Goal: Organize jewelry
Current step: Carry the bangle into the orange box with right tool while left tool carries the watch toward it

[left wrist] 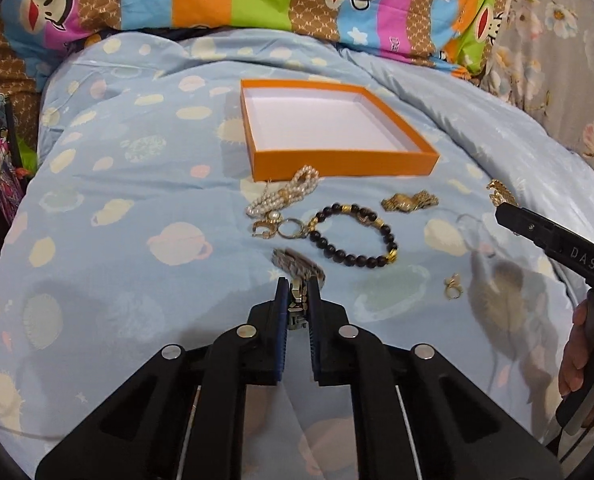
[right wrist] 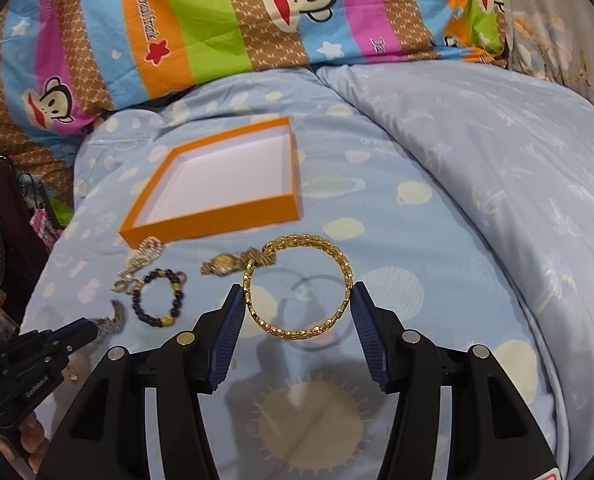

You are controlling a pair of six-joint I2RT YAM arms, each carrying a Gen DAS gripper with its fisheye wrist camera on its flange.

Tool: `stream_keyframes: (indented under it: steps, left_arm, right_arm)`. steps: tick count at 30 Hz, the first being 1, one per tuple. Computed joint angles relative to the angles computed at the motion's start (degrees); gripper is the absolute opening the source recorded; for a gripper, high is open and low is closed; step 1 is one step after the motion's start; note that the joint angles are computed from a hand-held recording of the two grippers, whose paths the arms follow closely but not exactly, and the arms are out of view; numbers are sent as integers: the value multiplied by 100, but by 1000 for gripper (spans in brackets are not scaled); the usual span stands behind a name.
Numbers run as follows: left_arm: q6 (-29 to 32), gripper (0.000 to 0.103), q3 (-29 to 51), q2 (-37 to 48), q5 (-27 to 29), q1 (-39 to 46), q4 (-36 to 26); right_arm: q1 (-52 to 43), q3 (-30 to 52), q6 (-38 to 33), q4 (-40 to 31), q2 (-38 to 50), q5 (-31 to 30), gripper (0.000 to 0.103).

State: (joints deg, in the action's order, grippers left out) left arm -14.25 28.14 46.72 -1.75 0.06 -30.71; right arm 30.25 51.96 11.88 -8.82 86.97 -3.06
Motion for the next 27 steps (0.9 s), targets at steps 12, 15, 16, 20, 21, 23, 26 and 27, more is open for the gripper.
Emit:
stream_keyframes:
  steps: [12, 15, 16, 20, 21, 23, 26, 27]
  left_arm:
    - [390, 0, 1896, 973, -871, -290, 278]
    - [568, 0, 2321, 1813, -904, -74, 738]
    - [602, 0, 2491, 2136, -873, 45, 807]
    - [645, 1, 2275, 2182, -424, 440, 894]
    - [683, 1, 2029, 1984, -363, 453, 872]
    - [750, 21, 1618, 1652, -404, 367, 745]
    - [585, 45, 926, 1260, -523, 142, 628]
    - [518, 45, 765, 1244, -605, 29, 614]
  right_arm:
    - [217, 2120, -257, -280, 1274, -199, 53]
    - [335, 2702, -365, -303, 1890, -103, 53]
    - [367, 2821, -396, -310, 2031, -53, 53]
    - [401, 2892, -434, -262, 2242, -34, 53]
    - [402, 2817, -436, -209, 2214, -25, 53]
    - [369, 2620, -420, -113, 2125, -76, 53]
    - [348, 2452, -377, -84, 2041, -150, 53]
    - [350, 2375, -375, -53, 1996, -164, 53]
